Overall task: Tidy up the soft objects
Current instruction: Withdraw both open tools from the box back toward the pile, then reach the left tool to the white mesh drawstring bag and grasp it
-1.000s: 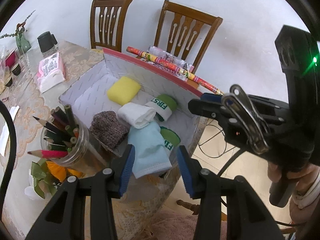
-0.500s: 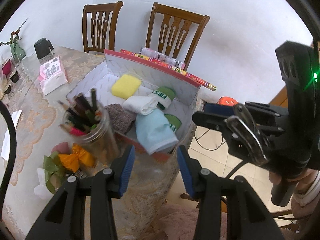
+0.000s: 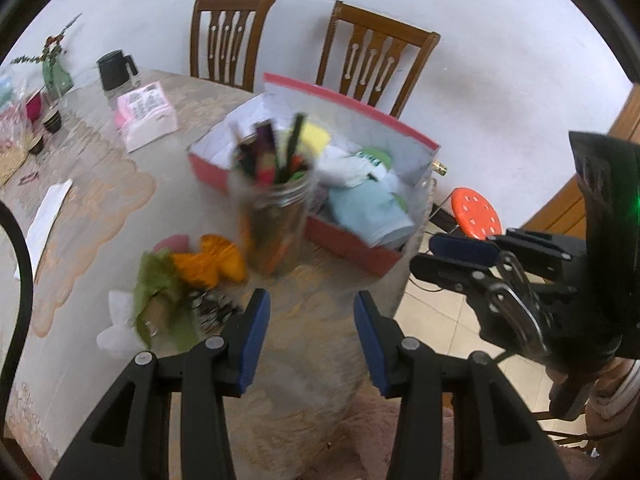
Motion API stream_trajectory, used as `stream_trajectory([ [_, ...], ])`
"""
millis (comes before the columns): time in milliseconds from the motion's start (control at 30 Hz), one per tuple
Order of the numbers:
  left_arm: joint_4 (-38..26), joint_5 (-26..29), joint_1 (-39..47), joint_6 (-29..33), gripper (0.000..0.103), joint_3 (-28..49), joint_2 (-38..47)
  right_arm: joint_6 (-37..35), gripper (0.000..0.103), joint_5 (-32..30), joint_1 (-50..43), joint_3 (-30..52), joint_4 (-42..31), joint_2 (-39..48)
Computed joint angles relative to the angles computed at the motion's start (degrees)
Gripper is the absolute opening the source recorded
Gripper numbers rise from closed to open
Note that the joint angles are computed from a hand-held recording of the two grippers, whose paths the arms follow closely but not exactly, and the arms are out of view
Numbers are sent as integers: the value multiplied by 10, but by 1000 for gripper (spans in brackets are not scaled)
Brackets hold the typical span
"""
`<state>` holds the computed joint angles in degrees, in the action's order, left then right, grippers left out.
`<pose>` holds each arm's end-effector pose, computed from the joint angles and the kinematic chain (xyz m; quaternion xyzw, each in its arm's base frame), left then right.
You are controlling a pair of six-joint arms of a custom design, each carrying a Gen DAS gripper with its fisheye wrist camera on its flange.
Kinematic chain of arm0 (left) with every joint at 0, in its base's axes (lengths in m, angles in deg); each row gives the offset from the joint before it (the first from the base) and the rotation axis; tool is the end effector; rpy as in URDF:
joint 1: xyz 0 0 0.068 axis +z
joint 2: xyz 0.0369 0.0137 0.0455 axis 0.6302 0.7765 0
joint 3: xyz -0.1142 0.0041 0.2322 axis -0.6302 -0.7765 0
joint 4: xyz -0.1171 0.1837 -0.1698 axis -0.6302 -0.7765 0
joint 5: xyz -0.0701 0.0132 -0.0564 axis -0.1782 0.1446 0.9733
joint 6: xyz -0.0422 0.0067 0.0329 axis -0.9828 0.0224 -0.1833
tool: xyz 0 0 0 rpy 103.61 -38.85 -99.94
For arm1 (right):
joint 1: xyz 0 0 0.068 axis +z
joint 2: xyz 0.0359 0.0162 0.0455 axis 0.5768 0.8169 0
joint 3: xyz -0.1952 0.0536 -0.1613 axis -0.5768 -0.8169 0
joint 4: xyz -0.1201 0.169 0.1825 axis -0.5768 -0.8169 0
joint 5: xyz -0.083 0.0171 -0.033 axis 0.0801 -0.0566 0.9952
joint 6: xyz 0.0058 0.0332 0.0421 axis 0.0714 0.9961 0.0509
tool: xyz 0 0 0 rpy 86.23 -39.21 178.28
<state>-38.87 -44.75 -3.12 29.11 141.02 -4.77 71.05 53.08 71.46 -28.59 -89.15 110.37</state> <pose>0.1745 -0.1516 0.2671 0.0904 0.9592 -0.0989 0.2489 0.2134 0.1608 0.2506 -0.1859 0.9309 0.1780 0.2592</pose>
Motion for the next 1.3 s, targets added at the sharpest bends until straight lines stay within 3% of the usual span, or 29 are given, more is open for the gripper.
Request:
stream_trajectory([
  [367,-45,24,92,37,46,-70,-101,55,28,30,100,16,23,45],
  [667,-64,67,247,111,46,-113,-151,78,28,25,145,44,55,106],
  [1000,-29,127,429,197,46,-146,-117,77,28,19,169,97,60,188],
  [1300,32,136,453,206,46,-169,-53,67,28,15,171,158,56,261],
])
